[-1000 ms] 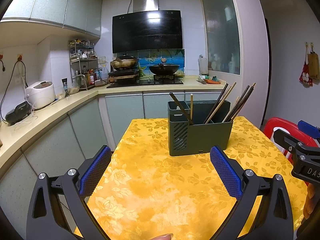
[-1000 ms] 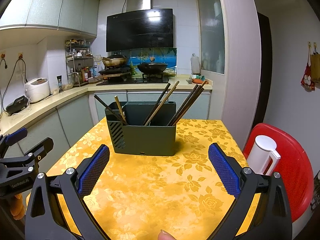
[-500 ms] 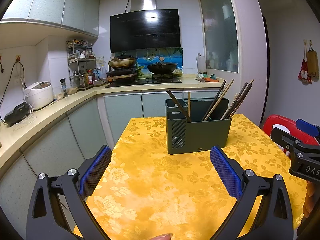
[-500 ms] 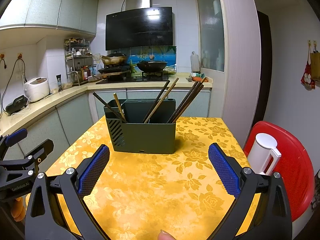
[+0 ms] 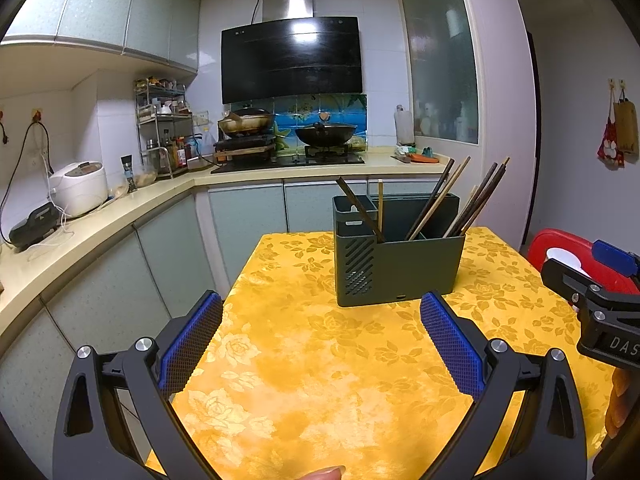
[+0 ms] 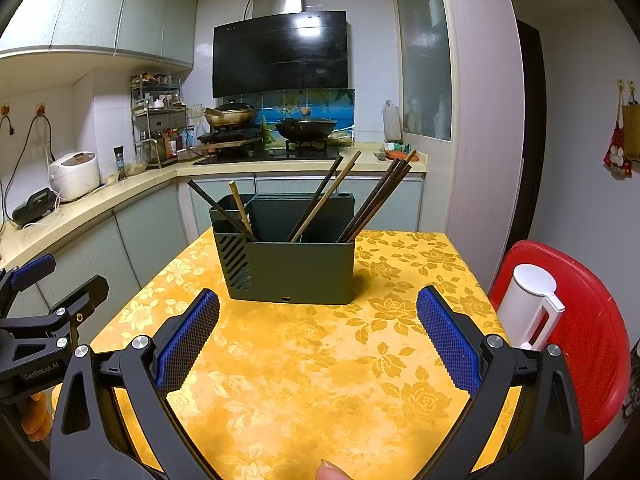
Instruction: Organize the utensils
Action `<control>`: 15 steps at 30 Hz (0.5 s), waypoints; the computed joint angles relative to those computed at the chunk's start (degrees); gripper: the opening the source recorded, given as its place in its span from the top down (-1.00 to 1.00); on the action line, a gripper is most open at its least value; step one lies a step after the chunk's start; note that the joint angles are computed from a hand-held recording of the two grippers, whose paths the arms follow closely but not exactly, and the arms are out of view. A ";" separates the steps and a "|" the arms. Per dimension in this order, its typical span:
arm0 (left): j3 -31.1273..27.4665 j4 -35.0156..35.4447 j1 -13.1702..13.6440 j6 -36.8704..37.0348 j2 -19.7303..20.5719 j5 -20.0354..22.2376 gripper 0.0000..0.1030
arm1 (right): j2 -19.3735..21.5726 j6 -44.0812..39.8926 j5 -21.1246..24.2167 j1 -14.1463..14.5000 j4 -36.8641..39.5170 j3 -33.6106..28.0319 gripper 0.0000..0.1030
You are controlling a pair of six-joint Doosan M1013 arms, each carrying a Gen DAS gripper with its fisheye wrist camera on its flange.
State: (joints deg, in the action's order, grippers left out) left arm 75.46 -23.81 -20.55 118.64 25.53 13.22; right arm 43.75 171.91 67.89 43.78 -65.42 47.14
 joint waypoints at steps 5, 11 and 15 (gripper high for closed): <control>-0.44 0.14 0.26 -0.48 0.28 0.63 -0.86 | 0.03 0.05 -0.06 -0.04 -0.01 0.03 -0.87; -0.38 -1.02 0.35 0.64 0.29 0.58 -0.86 | -0.02 0.03 -0.04 -0.06 0.10 0.09 -0.87; -0.51 -2.37 0.45 1.91 0.36 0.97 -0.86 | -0.11 0.15 -0.15 -0.10 0.11 0.30 -0.87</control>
